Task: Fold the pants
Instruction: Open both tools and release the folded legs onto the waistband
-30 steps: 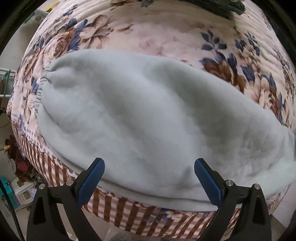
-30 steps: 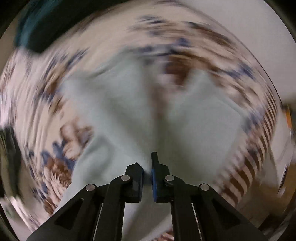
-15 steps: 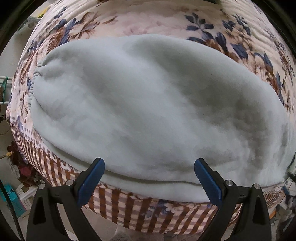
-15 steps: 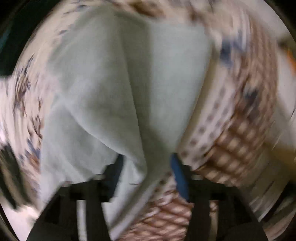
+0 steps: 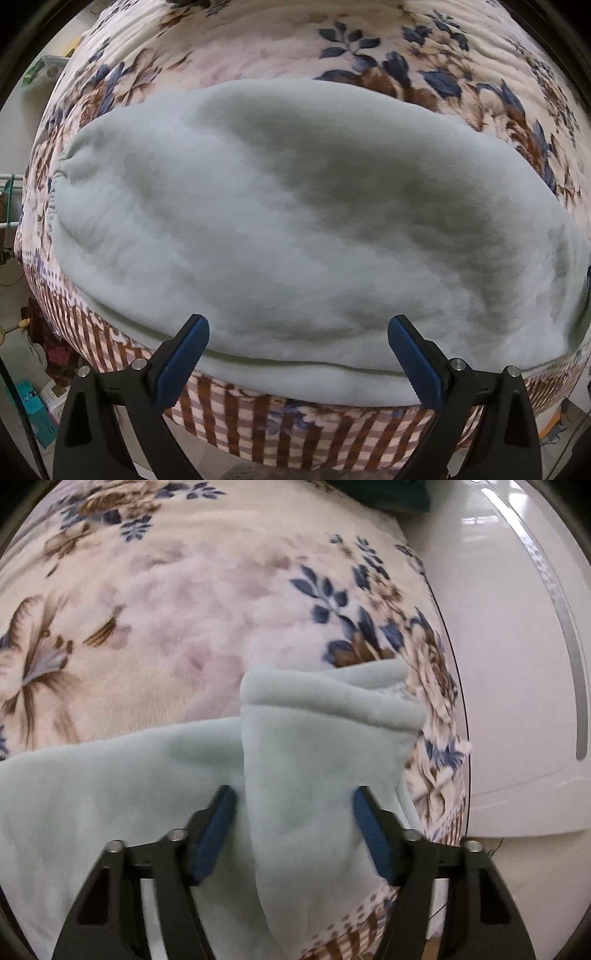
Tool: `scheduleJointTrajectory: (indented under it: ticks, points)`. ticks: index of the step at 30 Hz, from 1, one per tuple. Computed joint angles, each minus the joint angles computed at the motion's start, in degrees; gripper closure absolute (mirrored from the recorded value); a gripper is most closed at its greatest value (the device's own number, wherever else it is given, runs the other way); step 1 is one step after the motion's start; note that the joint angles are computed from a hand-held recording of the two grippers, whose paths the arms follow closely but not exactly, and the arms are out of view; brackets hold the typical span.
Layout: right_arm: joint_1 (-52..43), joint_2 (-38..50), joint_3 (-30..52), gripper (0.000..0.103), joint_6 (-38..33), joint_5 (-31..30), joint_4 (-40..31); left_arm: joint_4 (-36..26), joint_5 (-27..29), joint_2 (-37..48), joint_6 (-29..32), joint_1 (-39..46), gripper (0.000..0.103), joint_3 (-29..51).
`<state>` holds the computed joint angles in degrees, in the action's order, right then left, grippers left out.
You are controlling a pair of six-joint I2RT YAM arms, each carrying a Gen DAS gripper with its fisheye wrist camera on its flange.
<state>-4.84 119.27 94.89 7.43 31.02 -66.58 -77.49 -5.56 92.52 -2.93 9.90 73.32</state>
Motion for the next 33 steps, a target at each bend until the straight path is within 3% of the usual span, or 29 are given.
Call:
scheduleJointTrajectory:
  ticks: [1,2,5,8,10,13,15,18,19,23,27,30,33]
  points:
    - [-1.04,-0.75,-1.17,0.086,-0.52,-0.61,0.99,0.08,0.15,0.05,-0.64,-0.7,0.004,-0.03]
    - [-1.53,-1.4,-1.61,0.093,0.31,-1.2,1.14,-0.34,0.29,0.47,-1.54,-1.56,0.004,0.47]
    - [-7.61,-9.47,-3.39,0.094,4.21,-8.49,1.58,-2.22,0.87,3.33,-4.95,-4.55,0.004,5.57]
    - [-16.55,-17.34,-4.33,0.094,8.72,-12.96,-0.09,-2.89,0.95,5.57,-4.38,-3.45,0.004,8.77]
    - [-24.0,-19.15,-5.43,0.094,10.52,-16.17,-1.42,-3.29,1.07,6.0,-3.68,-2.13,0.004,9.55]
    - [-35.81,-15.69,-8.1,0.094,10.29,-25.99,-0.21,-3.36,1.31,6.74,-3.99,-1.3,0.004,9.88]
    - [-39.52,-12.34,-9.5,0.083,10.85,-32.0,-0.21,-3.68,1.93,6.88,-5.22,-1.5,0.004,9.7]
    - [-40.35,-11.7,-11.57,0.035,11.65,-34.28,-0.57,-3.68,3.02,5.44,-6.38,-1.75,0.004,9.1]
    - [-39.96,-13.65,-13.17,0.031,12.31,-34.53,0.0,-3.64,3.34,4.64,-6.56,-1.62,0.004,9.08]
    - [-32.97,-24.66,-20.43,0.031,15.95,-35.2,-1.66,-2.43,4.89,0.07,-5.6,1.69,0.004,8.04]
    - [-16.43,-32.38,-27.71,0.031,20.94,-42.44,-4.09,-2.36,7.24,-2.68,-0.56,9.94,0.004,8.03]
    - [1.11,-35.26,-33.79,0.031,31.99,-49.47,-0.86,-2.9,8.55,-2.78,7.0,22.04,0.004,8.32]
    - [17.46,-36.06,-39.65,0.031,47.78,-55.28,7.66,-3.16,8.59,0.69,14.15,33.59,0.004,11.07]
